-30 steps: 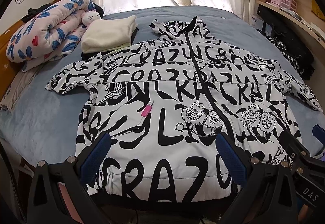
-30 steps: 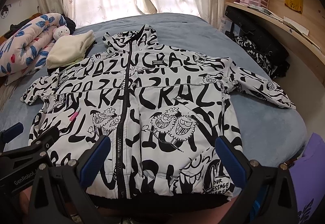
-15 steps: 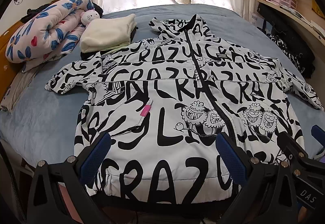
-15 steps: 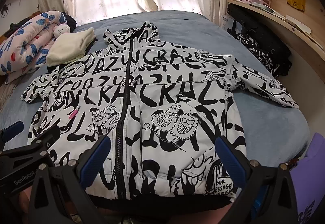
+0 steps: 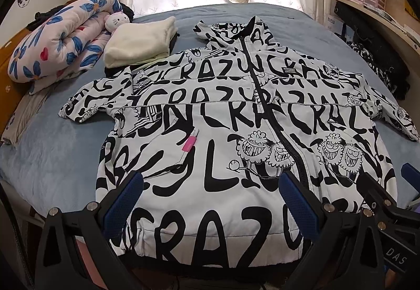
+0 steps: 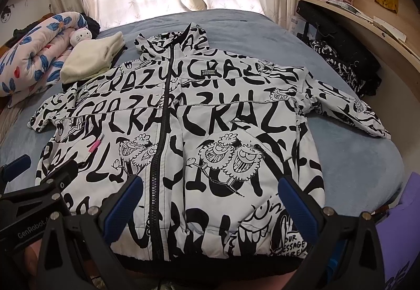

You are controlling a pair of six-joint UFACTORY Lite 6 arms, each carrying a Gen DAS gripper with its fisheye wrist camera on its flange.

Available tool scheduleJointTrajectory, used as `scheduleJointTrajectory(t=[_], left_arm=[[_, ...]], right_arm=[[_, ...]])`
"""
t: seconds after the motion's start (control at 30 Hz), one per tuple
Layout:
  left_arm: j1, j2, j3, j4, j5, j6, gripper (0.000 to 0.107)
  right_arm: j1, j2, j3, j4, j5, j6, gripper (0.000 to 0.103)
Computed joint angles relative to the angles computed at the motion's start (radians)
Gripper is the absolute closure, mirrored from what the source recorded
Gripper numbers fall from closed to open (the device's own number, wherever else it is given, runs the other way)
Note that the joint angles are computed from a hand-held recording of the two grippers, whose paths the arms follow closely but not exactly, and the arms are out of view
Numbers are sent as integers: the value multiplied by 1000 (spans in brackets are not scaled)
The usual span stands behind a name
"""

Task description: Fold large clothes

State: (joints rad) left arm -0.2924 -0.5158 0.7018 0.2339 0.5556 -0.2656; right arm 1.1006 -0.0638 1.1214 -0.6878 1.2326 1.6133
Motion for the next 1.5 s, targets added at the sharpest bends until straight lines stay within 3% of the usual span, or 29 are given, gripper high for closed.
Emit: scheduleJointTrajectory(t=[0.17, 0.57, 0.93, 1.07, 1.17, 1.3, 1.4, 1.5], left_arm=[[-1, 23, 10, 27, -8, -21, 5], [-139, 176, 194, 229, 44, -253, 5], [-250, 451, 552, 262, 71, -317, 5], [-290, 588, 741, 273, 78, -311, 5], [-340, 677, 863, 349, 68, -349, 5], [-431, 806, 1005, 569, 62, -481, 5], [-449, 951, 1209, 422, 96, -339, 5], [-456, 1175, 1523, 223, 186, -192, 5]], right_arm=[[-14, -5, -17, 12, -49, 8, 0], [-105, -106, -64, 4, -15, -87, 0], [-264, -179, 60, -196, 194, -300, 0], [-383, -201, 132, -273, 201, -444, 0], [-571, -242, 172, -222, 95, -564, 0], [-964, -278, 179, 7, -156, -780, 0], [-1190, -235, 189, 104, -244, -910, 0], [-1493, -135, 208, 405, -341, -1145, 0]])
